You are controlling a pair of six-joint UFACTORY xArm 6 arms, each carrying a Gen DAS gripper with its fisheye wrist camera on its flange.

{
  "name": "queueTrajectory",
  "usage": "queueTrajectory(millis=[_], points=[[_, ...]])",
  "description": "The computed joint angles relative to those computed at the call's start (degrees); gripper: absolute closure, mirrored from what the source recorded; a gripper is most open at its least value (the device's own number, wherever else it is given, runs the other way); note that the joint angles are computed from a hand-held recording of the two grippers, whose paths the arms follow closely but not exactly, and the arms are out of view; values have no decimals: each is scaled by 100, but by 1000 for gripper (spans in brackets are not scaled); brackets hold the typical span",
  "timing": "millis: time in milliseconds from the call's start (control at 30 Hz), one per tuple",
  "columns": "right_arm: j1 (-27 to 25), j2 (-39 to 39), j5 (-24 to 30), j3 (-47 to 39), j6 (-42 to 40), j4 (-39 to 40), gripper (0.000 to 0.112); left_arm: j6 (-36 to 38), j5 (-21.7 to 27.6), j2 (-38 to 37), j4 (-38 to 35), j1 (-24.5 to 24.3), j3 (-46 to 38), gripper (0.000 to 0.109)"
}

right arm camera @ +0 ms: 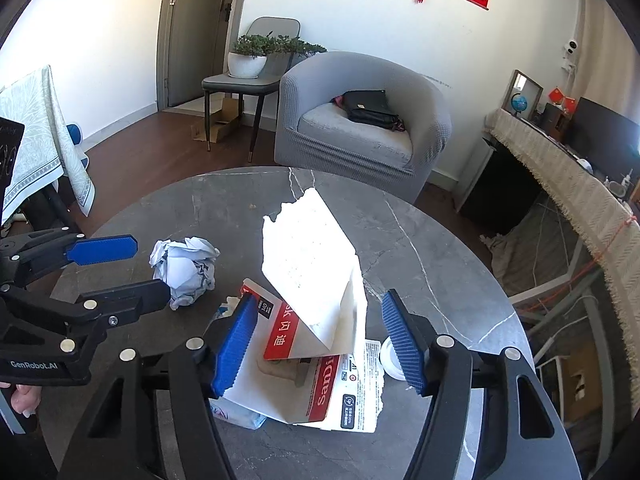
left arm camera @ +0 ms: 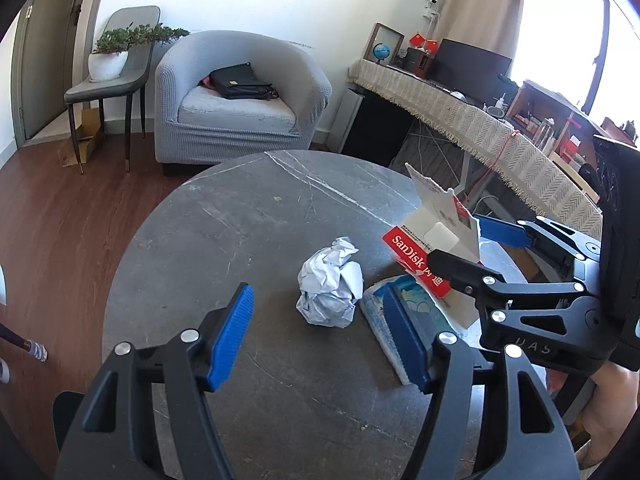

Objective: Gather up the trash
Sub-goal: 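Grasp the crumpled white paper with the left gripper while the right grasps the SanDisk packaging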

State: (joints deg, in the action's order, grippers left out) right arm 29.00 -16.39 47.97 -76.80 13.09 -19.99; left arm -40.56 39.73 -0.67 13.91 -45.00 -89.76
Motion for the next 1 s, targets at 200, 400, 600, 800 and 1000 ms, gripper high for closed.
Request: queueTrajectory(millis=[200, 400, 600, 800, 1000], points=[[-66, 56, -162, -2, 55, 201, 62, 263, 250, 189, -387, 15, -271, 46], [-69, 71, -146, -38, -46, 359, 81, 429, 531, 352, -588, 6, -507, 52], [-146, 2, -238, -37, -157, 710, 96, 498, 826, 564, -742, 37, -832, 53], [-174, -99, -308, -39, -186, 811, 100, 467, 863, 720, -967, 86, -1020, 53], [-393, -341, -504, 101, -275, 1197, 105, 317, 1008, 944, -849, 74, -1322, 64]])
